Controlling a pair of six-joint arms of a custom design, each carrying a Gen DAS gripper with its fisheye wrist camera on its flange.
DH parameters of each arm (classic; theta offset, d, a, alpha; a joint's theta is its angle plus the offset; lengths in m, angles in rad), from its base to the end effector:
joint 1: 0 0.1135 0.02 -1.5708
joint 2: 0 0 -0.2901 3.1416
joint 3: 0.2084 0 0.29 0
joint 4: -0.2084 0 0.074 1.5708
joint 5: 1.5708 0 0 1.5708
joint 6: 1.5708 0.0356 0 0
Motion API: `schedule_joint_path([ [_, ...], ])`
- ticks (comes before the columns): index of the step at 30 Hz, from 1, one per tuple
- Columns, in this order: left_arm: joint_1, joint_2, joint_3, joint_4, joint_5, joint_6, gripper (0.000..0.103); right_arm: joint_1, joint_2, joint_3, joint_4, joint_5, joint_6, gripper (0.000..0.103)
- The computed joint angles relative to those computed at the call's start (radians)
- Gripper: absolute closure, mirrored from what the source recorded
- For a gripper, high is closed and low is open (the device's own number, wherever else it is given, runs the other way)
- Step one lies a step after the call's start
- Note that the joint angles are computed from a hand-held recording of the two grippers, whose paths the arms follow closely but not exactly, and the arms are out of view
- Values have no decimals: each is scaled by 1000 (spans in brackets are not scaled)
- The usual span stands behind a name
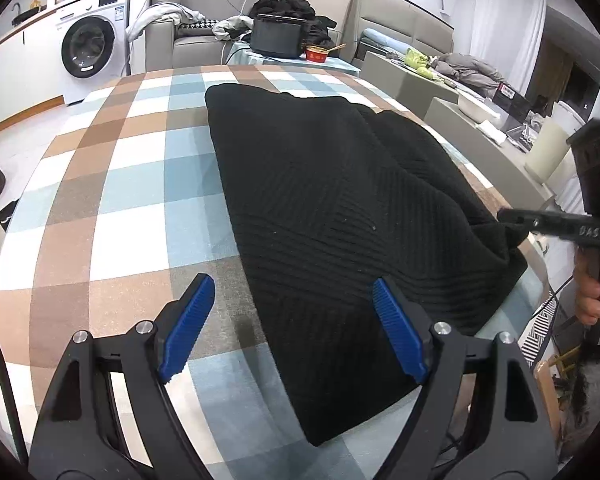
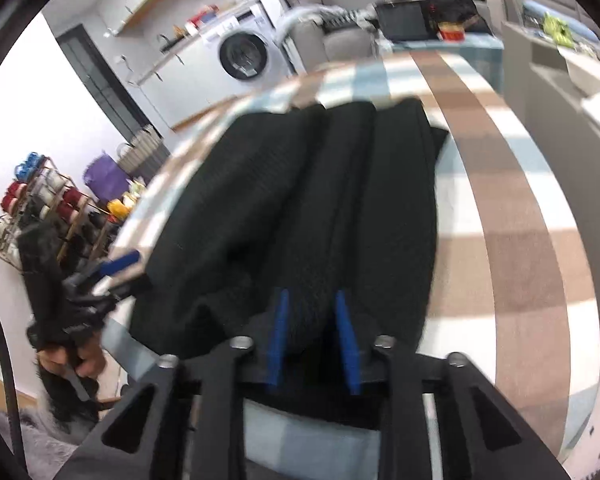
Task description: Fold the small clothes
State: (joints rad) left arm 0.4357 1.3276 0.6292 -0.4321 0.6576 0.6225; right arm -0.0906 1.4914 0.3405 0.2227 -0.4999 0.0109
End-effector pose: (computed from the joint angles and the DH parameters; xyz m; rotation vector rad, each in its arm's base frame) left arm 0.2354 0.0856 0.1662 0.4075 2.3792 -0.4370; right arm 0.2311 -0.0039 0.0838 -0.0827 2.4295 0.5857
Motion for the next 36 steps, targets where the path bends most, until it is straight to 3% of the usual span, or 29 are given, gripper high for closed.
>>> schedule_joint_path([
  [5,8,-49,-11,-25,30,18,23,-43,-49,18,-52,-73,-32,67],
  [12,-61,-83,-54,-47,20,26,23,129,236,179,-125,-6,-108,67],
  [13,-70,-90,-66,-41,10,36,23,136,219,150,-79,4,-129,72],
  [14,-86,-105,-86,-29,-11,48,22,136,205,143,-91,-3,-149,86],
  [15,-93,-114,-100,-17,-24,49,22,141,170,119,-85,2,-162,92],
  [17,-95,-115,-113,-4,-35,42,22,156,87,43,27,36,-157,93],
  [20,-60,-111,-99,-30,4,41,22,186,-179,-76,70,70,-145,94],
  [22,-38,-110,-91,-35,34,30,21,189,-267,-87,0,107,-146,94],
  [24,-44,-118,-98,-11,6,12,21,198,-168,-35,-92,168,-176,94],
  [27,-66,-99,-103,15,-51,8,21,202,17,52,-191,265,-207,92],
  [32,-60,-77,-96,4,-45,24,21,94,16,76,-138,32,-165,61],
  [34,-65,-69,-93,8,-51,20,21,97,86,131,-86,-12,-98,61],
  [36,-68,-69,-94,12,-51,17,21,121,192,209,-52,40,-55,61],
])
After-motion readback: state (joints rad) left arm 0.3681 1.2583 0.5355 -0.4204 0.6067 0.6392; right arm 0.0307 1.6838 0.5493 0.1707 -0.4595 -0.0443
